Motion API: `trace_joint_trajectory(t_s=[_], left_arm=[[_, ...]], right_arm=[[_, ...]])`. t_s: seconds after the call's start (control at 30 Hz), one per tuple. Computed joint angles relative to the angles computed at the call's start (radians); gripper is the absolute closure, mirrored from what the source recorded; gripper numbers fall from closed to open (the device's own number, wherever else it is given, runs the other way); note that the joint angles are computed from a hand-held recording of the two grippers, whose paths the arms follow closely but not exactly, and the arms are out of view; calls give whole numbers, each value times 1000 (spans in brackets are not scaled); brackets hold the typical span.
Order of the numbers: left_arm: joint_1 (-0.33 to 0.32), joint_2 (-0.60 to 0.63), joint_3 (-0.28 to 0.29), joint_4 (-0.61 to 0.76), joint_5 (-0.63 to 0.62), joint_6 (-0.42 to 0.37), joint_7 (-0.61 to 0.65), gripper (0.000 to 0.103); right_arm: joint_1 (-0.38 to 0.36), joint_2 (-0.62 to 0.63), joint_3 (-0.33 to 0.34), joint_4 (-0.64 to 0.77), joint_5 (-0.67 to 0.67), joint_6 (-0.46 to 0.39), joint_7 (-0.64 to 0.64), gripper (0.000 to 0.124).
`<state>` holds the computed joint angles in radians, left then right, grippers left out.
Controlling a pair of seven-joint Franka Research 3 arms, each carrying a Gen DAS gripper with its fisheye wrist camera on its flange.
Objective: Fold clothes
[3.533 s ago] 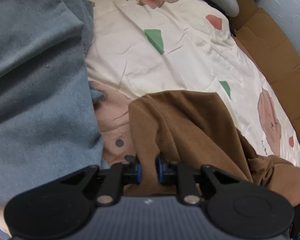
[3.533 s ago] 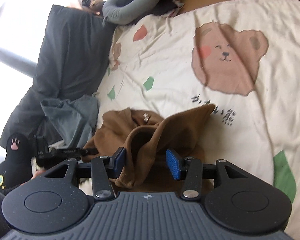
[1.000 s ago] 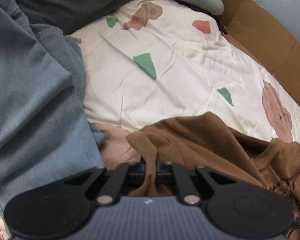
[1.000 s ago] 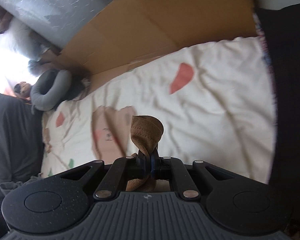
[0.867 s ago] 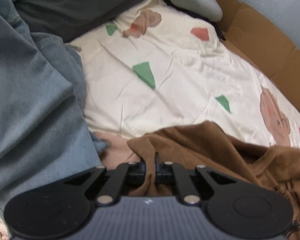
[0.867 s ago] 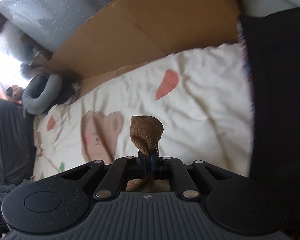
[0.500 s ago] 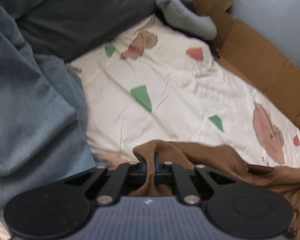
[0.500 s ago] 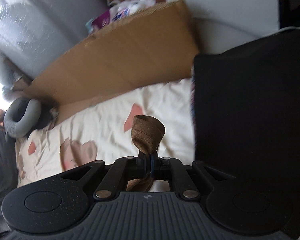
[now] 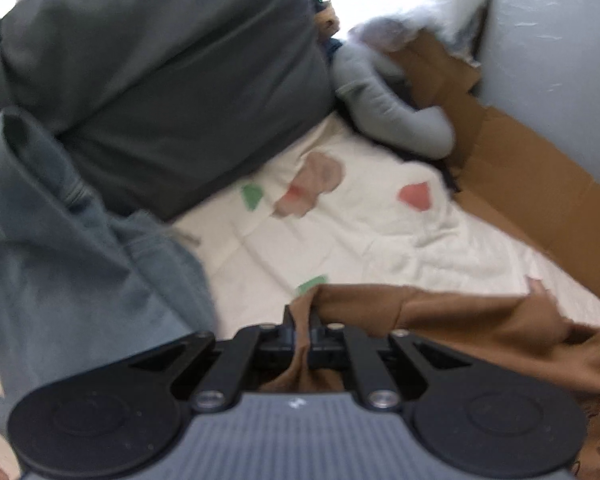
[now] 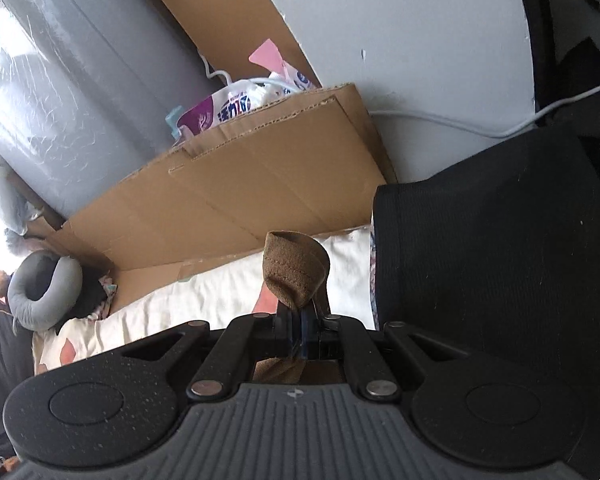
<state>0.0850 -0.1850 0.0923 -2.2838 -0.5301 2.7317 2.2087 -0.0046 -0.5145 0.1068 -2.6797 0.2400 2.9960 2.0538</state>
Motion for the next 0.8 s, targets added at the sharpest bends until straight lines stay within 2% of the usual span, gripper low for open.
trace_joint_trajectory(t_s=[0.13,0.23,0.3,0.47,0.53,0.6,0.7,0.8], left_arm=[[43,27,-18,-26,116,-26,-95,100],[59,38,-21,-48,150,-83,-137,100],[70,32,-30,-72,195,-102,-156,100],[89,9,-22,-114,254,-161,-169,99],[95,-5,-16,-128,267,-171,-160,94],[101,-10,-16,-123,288,-181,-172,85],[83,-43,-5,-136,263,-127,-133,74],[64,-61,12,-122,234,-126,-98,70]], right_arm=[[-1,28,2,-12,-4,-22,5,122],[-12,49,17,-18,-27,-68,20,122],[-28,46,40,-25,-67,-110,39,122],[-9,10,30,-49,-113,-189,52,121],[3,-5,19,-56,-113,-220,54,118],[13,-25,11,-64,-112,-248,57,108],[18,-64,13,-76,-118,-278,64,84],[3,-115,26,-86,-138,-306,84,83]])
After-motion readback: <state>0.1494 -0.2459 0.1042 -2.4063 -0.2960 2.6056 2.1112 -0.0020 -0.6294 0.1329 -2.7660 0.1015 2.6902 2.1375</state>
